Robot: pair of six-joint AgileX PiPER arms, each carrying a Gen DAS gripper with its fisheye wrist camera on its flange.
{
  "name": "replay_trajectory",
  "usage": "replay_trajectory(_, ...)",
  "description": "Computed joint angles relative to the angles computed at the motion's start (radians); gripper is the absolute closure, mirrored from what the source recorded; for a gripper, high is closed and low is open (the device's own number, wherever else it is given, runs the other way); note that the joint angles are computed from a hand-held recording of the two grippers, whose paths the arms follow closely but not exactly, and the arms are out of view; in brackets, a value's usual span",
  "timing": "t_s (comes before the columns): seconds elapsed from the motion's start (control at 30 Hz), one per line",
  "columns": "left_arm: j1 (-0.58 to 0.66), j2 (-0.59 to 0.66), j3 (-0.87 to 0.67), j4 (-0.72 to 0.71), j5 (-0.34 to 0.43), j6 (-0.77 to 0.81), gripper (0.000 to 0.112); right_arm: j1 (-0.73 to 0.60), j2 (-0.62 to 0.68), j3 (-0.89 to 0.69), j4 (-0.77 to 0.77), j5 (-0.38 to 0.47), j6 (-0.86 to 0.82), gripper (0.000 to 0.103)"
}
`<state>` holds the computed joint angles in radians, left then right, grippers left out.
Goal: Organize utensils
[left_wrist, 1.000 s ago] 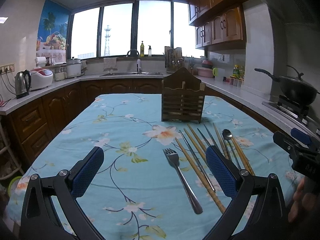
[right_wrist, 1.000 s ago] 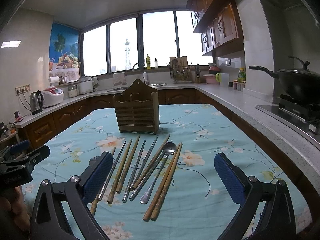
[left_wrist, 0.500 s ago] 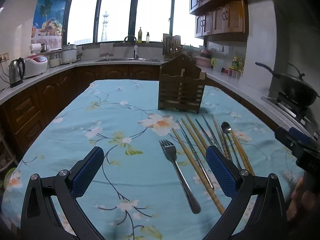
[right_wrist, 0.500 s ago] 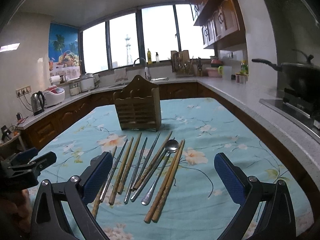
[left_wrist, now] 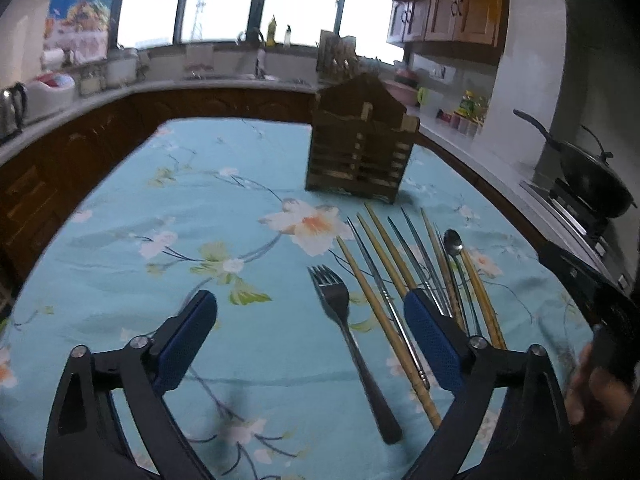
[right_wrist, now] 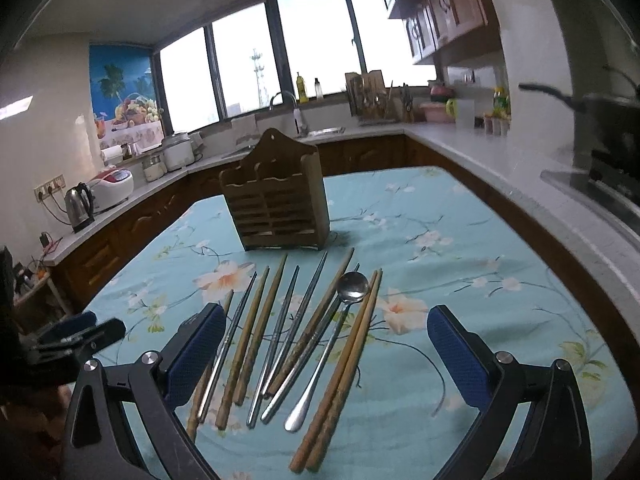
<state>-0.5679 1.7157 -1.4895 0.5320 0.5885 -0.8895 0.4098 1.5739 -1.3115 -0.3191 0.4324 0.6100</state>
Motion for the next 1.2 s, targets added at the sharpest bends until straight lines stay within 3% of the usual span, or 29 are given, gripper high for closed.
replay_trajectory(0.13, 0.066, 0.059, -0.082, -0.283, 0.007, 0.252, 0.031, -0.068, 0.095, -0.127, 0.263, 0.061, -0.249, 0.017)
replay_trajectory(0.2, 0.093, 0.102, -0.140, -0.401, 0.045, 0.360, 0.036, -0.113, 0.166, -0.224, 0.435, 0.135, -0.413, 0.021)
replay_trajectory(0.3, 0.121, 0.173, -0.241, -0.521, 0.122, 0.476, 0.046, -0.157, 0.266, -0.362, 0.544, 0.248, -0.522, 0.035)
replay_trajectory(0.37, 0.136, 0.219, -0.301, -0.575, 0.170, 0.526, 0.052, -0.176, 0.323, -0.444, 0.575, 0.305, -0.561, 0.043)
replay_trajectory(0.6, 0.193, 0.331, -0.438, -0.766, 0.269, 0.645, 0.072, -0.212, 0.519, -0.731, 0.604, 0.505, -0.666, 0.048)
replay_trajectory(0.8, 0.200, 0.413, -0.588, -0.773, 0.365, 0.668, 0.078, -0.238, 0.674, -0.945, 0.616, 0.652, -0.672, 0.072)
replay_trajectory(0.93, 0.209, 0.444, -0.638, -0.787, 0.389, 0.688, 0.086, -0.243, 0.700, -0.967, 0.607, 0.660, -0.672, 0.102)
replay_trajectory(1.07, 0.214, 0.441, -0.625, -0.803, 0.373, 0.711, 0.090, -0.242, 0.670, -0.924, 0.619, 0.622, -0.681, 0.103)
replay_trajectory(1.17, 0.223, 0.437, -0.615, -0.847, 0.374, 0.739, 0.109, -0.231, 0.616, -0.861, 0.612, 0.568, -0.698, 0.103)
replay_trajectory(1.2, 0.223, 0.429, -0.602, -0.850, 0.369, 0.743, 0.109, -0.229, 0.588, -0.831, 0.617, 0.544, -0.706, 0.103)
